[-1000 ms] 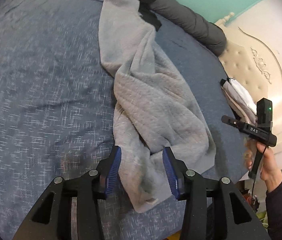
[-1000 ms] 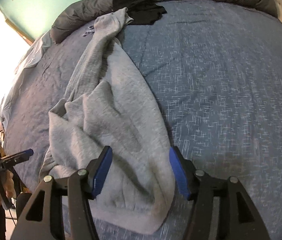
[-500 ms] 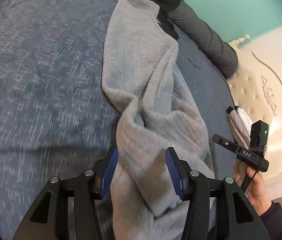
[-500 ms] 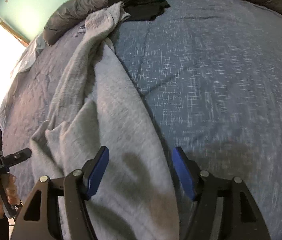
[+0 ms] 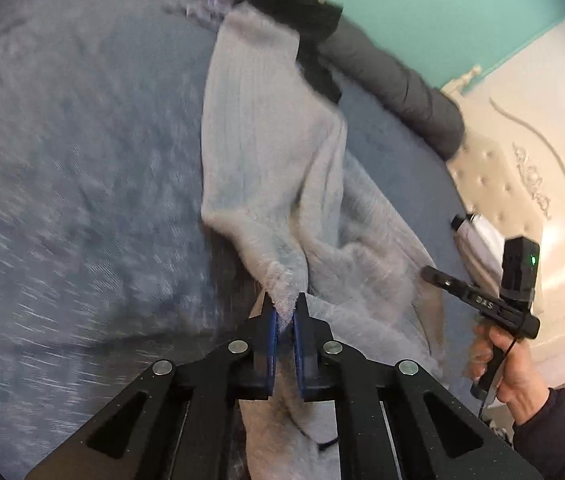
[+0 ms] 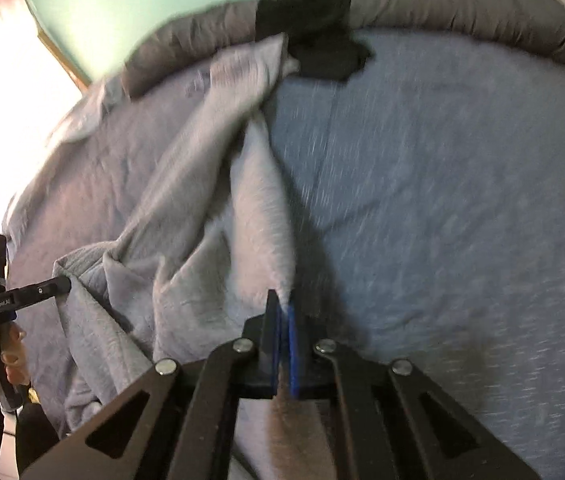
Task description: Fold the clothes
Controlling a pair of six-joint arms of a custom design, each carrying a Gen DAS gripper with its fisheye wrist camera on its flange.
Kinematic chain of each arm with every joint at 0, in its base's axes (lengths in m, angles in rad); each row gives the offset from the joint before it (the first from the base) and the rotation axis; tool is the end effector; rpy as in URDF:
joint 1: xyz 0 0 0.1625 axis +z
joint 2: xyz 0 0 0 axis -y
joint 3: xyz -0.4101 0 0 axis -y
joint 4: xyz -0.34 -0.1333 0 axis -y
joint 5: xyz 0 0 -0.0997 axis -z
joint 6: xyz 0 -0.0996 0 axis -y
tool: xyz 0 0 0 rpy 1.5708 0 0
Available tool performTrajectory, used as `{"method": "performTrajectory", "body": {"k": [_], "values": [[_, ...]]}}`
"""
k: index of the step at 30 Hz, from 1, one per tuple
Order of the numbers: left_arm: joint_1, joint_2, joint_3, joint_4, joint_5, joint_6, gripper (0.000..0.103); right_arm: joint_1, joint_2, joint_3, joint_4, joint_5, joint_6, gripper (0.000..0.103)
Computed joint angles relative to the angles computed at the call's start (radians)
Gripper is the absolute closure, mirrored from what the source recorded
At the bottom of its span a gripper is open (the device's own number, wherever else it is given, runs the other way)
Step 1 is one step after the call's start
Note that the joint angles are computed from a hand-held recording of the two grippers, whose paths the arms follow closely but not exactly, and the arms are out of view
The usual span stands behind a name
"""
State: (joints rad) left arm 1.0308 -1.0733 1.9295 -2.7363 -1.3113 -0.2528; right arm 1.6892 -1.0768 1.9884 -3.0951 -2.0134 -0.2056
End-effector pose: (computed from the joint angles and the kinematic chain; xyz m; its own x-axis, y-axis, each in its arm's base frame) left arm -0.1428 -0.5472 0.2047 -0.9640 0.2119 -0.1605 0.2568 0.8986 -0.3559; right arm 0.1533 -0.5216 0.2385 -0.8872 -0.0309 0.4604 -0.2837 0.8234 -0.4914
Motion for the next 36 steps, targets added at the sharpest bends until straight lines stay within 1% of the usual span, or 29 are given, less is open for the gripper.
{"method": "performTrajectory", "body": {"k": [2, 5, 10, 13, 15, 16, 18, 20, 23, 24, 25, 26, 27, 31, 34, 36], "values": [[-0.021, -0.038, 0.002, -0.006, 0.033, 0.001, 0.096, 0.024, -0.049, 0.023, -0.044, 0.008, -0.009, 0.100], [-0.052, -0.093, -0.003, -0.014, 0.079, 0.005, 0.096, 0.059, -0.092, 0.028, -0.066, 0.012, -0.020, 0.101], [-0.078, -0.158, -0.023, -0.010, 0.116, 0.011, 0.096, 0.095, -0.151, 0.049, -0.051, 0.032, -0.014, 0.101], [-0.071, -0.173, -0.043, 0.019, 0.121, 0.010, 0.096, 0.081, -0.151, 0.057, -0.018, 0.037, -0.007, 0.101], [-0.067, -0.172, -0.037, 0.031, 0.127, 0.011, 0.096, 0.064, -0.148, 0.077, -0.002, 0.041, 0.000, 0.101], [-0.067, -0.168, -0.034, 0.036, 0.132, 0.011, 0.096, 0.063, -0.141, 0.088, 0.002, 0.025, 0.009, 0.101], [-0.043, -0.159, -0.031, 0.091, 0.116, -0.008, 0.094, 0.061, -0.118, 0.094, 0.022, -0.027, 0.031, 0.100], [-0.024, -0.141, -0.032, 0.133, 0.107, -0.031, 0.093, 0.052, -0.106, 0.102, 0.006, -0.043, 0.037, 0.100], [-0.019, -0.149, -0.008, 0.148, 0.110, -0.032, 0.091, 0.037, -0.095, 0.107, -0.015, -0.064, 0.057, 0.099], [-0.021, -0.155, 0.003, 0.146, 0.116, -0.029, 0.089, 0.041, -0.090, 0.105, -0.024, -0.087, 0.062, 0.093], [-0.022, -0.164, 0.007, 0.151, 0.123, -0.029, 0.088, 0.055, -0.081, 0.104, -0.046, -0.134, 0.066, 0.082], [-0.023, -0.173, 0.011, 0.157, 0.129, -0.029, 0.088, 0.064, -0.077, 0.105, -0.061, -0.163, 0.068, 0.070], [-0.024, -0.183, 0.015, 0.163, 0.135, -0.029, 0.088, 0.068, -0.084, 0.111, -0.066, -0.155, 0.067, 0.067], [-0.024, -0.220, 0.025, 0.185, 0.138, -0.029, 0.085, 0.083, -0.109, 0.132, -0.070, -0.123, 0.061, 0.064], [-0.029, -0.249, 0.043, 0.218, 0.120, -0.025, 0.084, 0.097, -0.106, 0.127, 0.014, -0.128, 0.044, 0.064], [-0.037, -0.266, 0.064, 0.249, 0.102, -0.036, 0.084, 0.105, -0.105, 0.138, 0.032, -0.136, 0.039, 0.064]]}}
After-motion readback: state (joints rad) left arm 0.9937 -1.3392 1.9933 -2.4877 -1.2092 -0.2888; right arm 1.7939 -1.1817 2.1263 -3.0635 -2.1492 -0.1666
